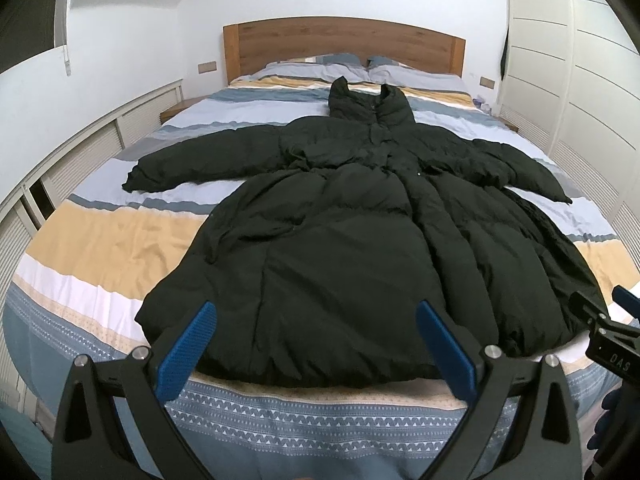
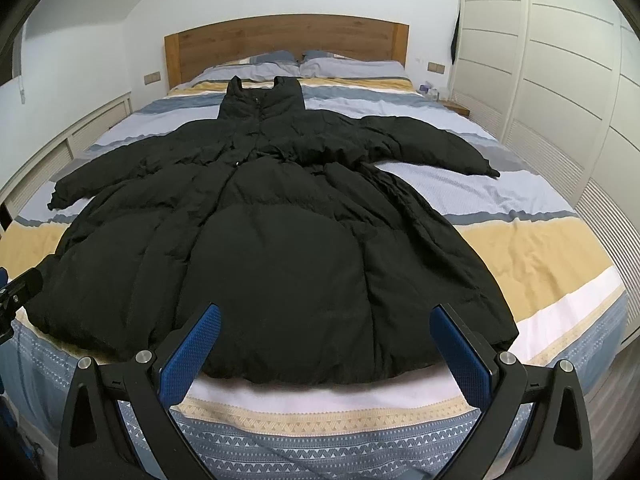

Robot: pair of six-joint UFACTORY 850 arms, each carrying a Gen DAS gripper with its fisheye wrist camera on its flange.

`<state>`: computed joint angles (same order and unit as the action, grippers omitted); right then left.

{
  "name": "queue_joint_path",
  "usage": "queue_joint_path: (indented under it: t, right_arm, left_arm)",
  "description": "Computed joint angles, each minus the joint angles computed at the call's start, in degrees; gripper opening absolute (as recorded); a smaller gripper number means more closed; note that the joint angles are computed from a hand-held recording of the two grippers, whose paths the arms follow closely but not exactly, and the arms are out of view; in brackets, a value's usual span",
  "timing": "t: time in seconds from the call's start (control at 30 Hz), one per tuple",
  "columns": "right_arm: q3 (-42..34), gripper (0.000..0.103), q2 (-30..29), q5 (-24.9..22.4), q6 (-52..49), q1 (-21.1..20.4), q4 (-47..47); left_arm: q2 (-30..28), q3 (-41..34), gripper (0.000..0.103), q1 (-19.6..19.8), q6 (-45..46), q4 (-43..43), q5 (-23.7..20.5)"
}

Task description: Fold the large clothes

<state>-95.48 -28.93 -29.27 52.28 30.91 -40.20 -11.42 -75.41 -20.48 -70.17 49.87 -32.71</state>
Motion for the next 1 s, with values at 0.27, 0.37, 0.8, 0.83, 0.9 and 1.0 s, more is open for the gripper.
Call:
queue_joint_path:
  t: [0.27,0.37,0.8,0.83,0.9,1.0]
  right_arm:
    - [-1.3,0.102,-1.1,0.2,-0.9,-0.4,1.1]
    - [-1.7,0.102,-1.5,0.5,-1.0,-0.6,1.3]
    - [-6.6,0.102,-5.0,1.3,-6.6,-1.7,6.2]
    - [-7.1,0.102,-5.4,1.3,-6.9,-1.8,6.6]
    - [-8.4,0.102,-6.2,1.2,-7.6,-2.2,7.3]
    - [-10.8,0.102,-7.8,0.5,-8.9,-2.8,8.7]
  left_arm:
    - [-1.1,-1.5,0.101,0.7,1.2,-0.9,-0.5]
    - [-1.6,-2.1,0.101,1.0,1.9,-0.6,-1.0]
    - [-3.8,-4.5,0.101,2.4,0.8,4.6,-2.2]
    - [-4.0,-4.8,0.101,2.6,1.4,4.0,-1.8]
    - [-4.7,-5.6,0.101,3.3,3.9,1.6,-0.8]
    - [-6.1,-7.1,0.101,3.7,3.8,1.8,-1.4]
